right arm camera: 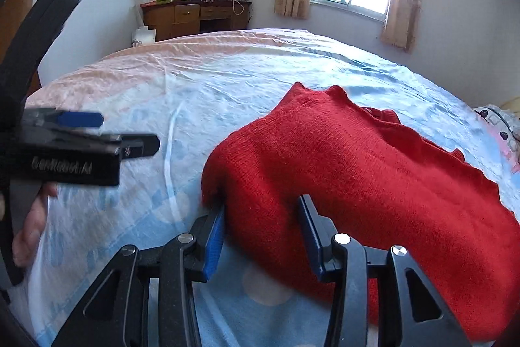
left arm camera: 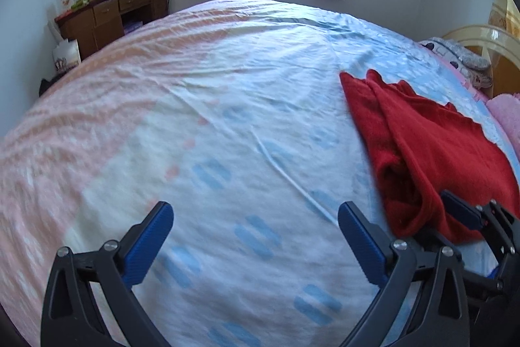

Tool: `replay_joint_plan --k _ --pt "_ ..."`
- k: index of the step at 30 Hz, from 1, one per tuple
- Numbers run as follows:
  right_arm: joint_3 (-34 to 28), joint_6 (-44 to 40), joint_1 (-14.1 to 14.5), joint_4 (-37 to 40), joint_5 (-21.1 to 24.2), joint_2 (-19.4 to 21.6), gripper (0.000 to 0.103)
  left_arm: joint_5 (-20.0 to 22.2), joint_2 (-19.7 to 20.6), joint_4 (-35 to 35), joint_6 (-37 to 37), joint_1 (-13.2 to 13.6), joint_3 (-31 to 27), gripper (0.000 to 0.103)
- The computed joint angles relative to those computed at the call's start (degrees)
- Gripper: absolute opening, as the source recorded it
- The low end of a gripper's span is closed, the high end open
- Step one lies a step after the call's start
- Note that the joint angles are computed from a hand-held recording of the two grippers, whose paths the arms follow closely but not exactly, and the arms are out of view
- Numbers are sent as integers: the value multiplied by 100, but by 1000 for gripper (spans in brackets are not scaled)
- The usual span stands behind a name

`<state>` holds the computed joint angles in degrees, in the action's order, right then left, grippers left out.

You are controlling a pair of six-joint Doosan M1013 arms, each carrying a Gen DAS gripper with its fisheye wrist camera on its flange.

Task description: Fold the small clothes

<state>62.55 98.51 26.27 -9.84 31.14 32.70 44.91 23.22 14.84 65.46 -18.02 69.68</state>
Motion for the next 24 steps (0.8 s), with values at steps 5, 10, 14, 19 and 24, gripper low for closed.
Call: replay_joint_plan --k 5,10,14,19,24 --pt "109 103 59 -322 -200 -33 43 111 181 -197 475 33 -367 103" --pt "117 351 160 -923 -169 -12 43 245 433 -686 1077 67 -776 103" --pt "120 453 172 -1066 -172 -3 44 401 623 -1276 1602 113 -1073 103" --pt "145 610 191 -1248 -195 -5 43 517 809 -1512 1837 109 -1329 103" --pt "169 738 213 -1451 -205 -9 43 389 915 -2796 2380 278 -1443 103"
